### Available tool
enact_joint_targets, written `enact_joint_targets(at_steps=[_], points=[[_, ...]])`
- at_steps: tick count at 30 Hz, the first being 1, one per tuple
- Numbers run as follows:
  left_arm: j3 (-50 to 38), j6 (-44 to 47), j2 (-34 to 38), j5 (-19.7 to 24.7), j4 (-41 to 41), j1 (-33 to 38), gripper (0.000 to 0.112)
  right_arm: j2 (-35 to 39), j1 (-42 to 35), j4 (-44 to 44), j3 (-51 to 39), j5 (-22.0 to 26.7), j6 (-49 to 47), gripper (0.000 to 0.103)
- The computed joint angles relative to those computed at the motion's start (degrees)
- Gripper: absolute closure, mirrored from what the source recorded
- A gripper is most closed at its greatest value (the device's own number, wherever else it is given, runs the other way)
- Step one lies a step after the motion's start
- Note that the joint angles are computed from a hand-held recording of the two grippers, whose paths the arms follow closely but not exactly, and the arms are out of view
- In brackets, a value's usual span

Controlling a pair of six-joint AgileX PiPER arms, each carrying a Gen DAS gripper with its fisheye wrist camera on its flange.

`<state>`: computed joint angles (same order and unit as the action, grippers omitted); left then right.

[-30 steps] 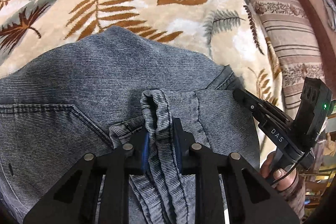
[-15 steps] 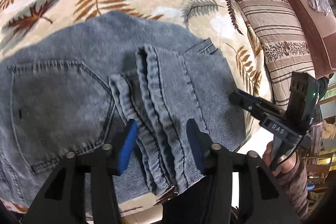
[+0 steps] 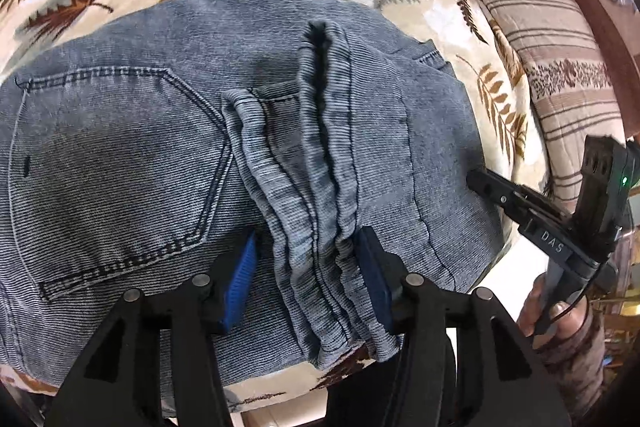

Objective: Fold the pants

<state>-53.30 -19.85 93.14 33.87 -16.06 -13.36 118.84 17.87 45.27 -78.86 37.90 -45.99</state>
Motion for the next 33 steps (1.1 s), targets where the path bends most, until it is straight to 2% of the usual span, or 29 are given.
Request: enact_joint_targets(at_steps=[3, 5, 7, 9, 12, 16, 20, 23, 28, 33], points=[[1.1, 4.2, -2.1, 1.5, -5.1, 2.5, 0.063, -2.7, 1.1, -3.0, 1.4, -1.7, 3.9, 0.077], [2.4, 4.0, -4.6, 1.7, -4.5, 3.6, 0.063, -5.4, 2.1, -2.6, 3.5, -3.5, 4.0, 0.072], [4.3, 7.6, -7.7, 2.9, -6.6, 6.7, 0.061, -7.3, 3.3, -1.4, 4.7, -4.4, 3.6, 0.054], [6.6, 14.6, -10.9, 5.8, -11.3, 12.6, 0.060, -9.4, 6.3, -1.5, 5.7, -5.6, 4.2, 0.048], [9.4, 23.5, -15.2, 10.0, -15.4, 22.2, 0.057, -10.4, 11.7, -4.9, 5.8, -7.7, 8.2, 0.044], [11.6, 38.4, -18.2, 19.2, -19.9, 41.2, 0.053, -9.3, 21.6, -13.5, 3.8, -9.9, 17.7, 0.043], [10.5, 50.3, -15.7, 26.6, -20.0, 58.3, 0.051, -7.1, 31.8, -25.5, 0.7, -10.7, 29.5, 0.042], [9.5, 56.8, -11.9, 29.7, -19.8, 67.5, 0.051, -5.9, 38.9, -33.8, -1.2, -11.0, 36.7, 0.040], [6.9, 63.5, -4.7, 33.1, -20.7, 77.3, 0.051, -2.2, 49.6, -49.0, -6.3, -10.7, 48.3, 0.036], [3.3, 65.4, 2.1, 34.8, -21.3, 79.6, 0.051, 2.9, 56.9, -62.1, -12.0, -9.1, 58.7, 0.035]])
